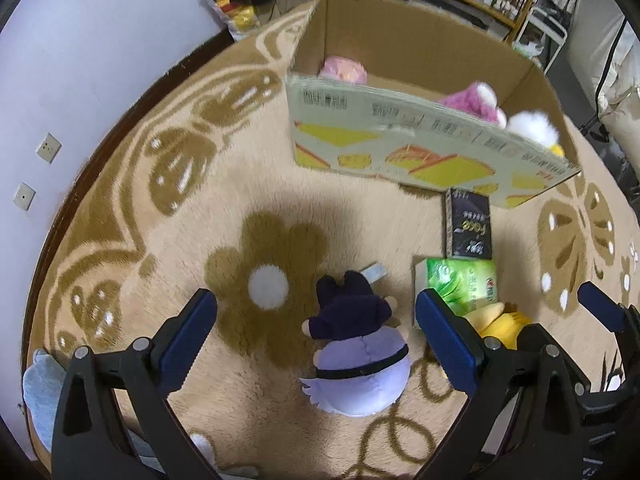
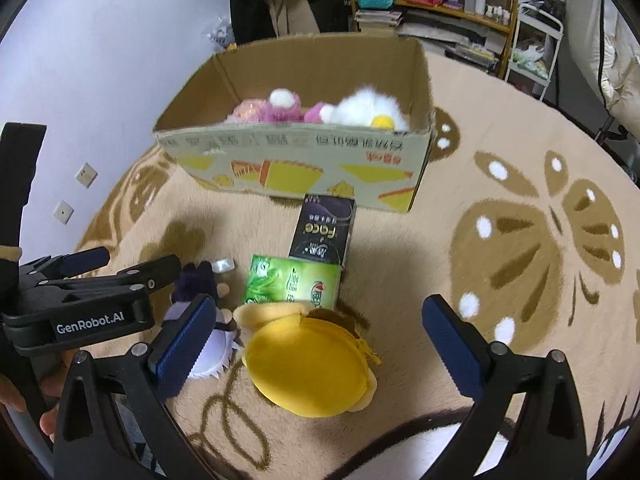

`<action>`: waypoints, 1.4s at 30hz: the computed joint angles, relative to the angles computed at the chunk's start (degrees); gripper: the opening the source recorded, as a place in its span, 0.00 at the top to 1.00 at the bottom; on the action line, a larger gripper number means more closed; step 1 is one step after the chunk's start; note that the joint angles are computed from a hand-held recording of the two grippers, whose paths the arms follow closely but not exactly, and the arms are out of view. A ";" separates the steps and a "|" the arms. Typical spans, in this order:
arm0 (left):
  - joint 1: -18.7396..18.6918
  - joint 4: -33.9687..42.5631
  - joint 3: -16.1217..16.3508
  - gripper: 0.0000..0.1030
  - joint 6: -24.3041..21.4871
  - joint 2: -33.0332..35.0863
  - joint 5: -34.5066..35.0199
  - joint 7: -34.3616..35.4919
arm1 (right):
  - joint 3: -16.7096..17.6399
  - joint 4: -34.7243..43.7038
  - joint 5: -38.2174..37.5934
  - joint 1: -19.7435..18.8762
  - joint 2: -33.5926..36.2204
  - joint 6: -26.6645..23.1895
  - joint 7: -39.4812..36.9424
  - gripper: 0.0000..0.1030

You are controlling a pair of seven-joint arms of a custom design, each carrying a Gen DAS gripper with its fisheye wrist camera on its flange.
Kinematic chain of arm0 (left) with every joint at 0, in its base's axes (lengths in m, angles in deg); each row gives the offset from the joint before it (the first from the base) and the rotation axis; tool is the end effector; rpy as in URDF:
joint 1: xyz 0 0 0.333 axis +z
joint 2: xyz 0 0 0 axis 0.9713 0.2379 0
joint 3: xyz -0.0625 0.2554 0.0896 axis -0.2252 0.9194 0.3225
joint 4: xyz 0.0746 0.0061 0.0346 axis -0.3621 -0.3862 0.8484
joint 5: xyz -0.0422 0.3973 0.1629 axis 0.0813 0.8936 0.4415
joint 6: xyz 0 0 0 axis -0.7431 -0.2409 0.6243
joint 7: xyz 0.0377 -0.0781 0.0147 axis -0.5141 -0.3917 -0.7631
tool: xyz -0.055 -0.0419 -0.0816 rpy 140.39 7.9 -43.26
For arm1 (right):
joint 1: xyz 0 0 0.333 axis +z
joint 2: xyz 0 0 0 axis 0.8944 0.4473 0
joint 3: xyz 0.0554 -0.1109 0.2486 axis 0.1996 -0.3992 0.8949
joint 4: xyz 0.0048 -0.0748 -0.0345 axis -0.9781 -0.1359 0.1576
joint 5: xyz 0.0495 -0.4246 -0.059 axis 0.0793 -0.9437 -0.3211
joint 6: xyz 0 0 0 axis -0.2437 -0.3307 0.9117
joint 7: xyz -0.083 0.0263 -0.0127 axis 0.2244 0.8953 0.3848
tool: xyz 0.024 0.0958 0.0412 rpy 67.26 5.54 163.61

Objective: Organize soft objects
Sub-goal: 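Move both tools back from the box toward the purple and yellow plushes, then grasp the purple-white plush with the left tool while the right tool grasps the yellow plush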

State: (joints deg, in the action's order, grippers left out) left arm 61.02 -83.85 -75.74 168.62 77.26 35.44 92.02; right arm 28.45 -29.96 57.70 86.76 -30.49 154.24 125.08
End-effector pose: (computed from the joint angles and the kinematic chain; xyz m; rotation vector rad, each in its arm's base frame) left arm 0.5847 -0.2914 0.4655 -1.9610 2.1670 -0.3523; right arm 0.5272 0.3180 0.4914 -1.8608 1.9576 -0.2665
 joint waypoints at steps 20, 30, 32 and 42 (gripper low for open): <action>-0.86 3.83 0.55 0.04 -4.68 6.54 -3.62 1.82 | 0.12 3.96 6.04 0.14 5.40 -6.63 -8.23 0.00; -1.46 4.36 0.64 0.04 -4.26 9.01 -4.96 1.20 | 0.11 5.90 10.39 -0.22 7.67 -10.01 -10.64 0.02; -1.70 4.51 0.63 0.04 -4.23 9.23 -4.72 1.28 | 0.10 6.00 10.57 -0.25 7.80 -10.25 -10.61 0.02; -1.77 4.43 0.64 0.13 -4.35 8.90 -5.63 1.90 | 0.33 6.44 10.97 -0.08 8.13 -9.73 -12.24 0.25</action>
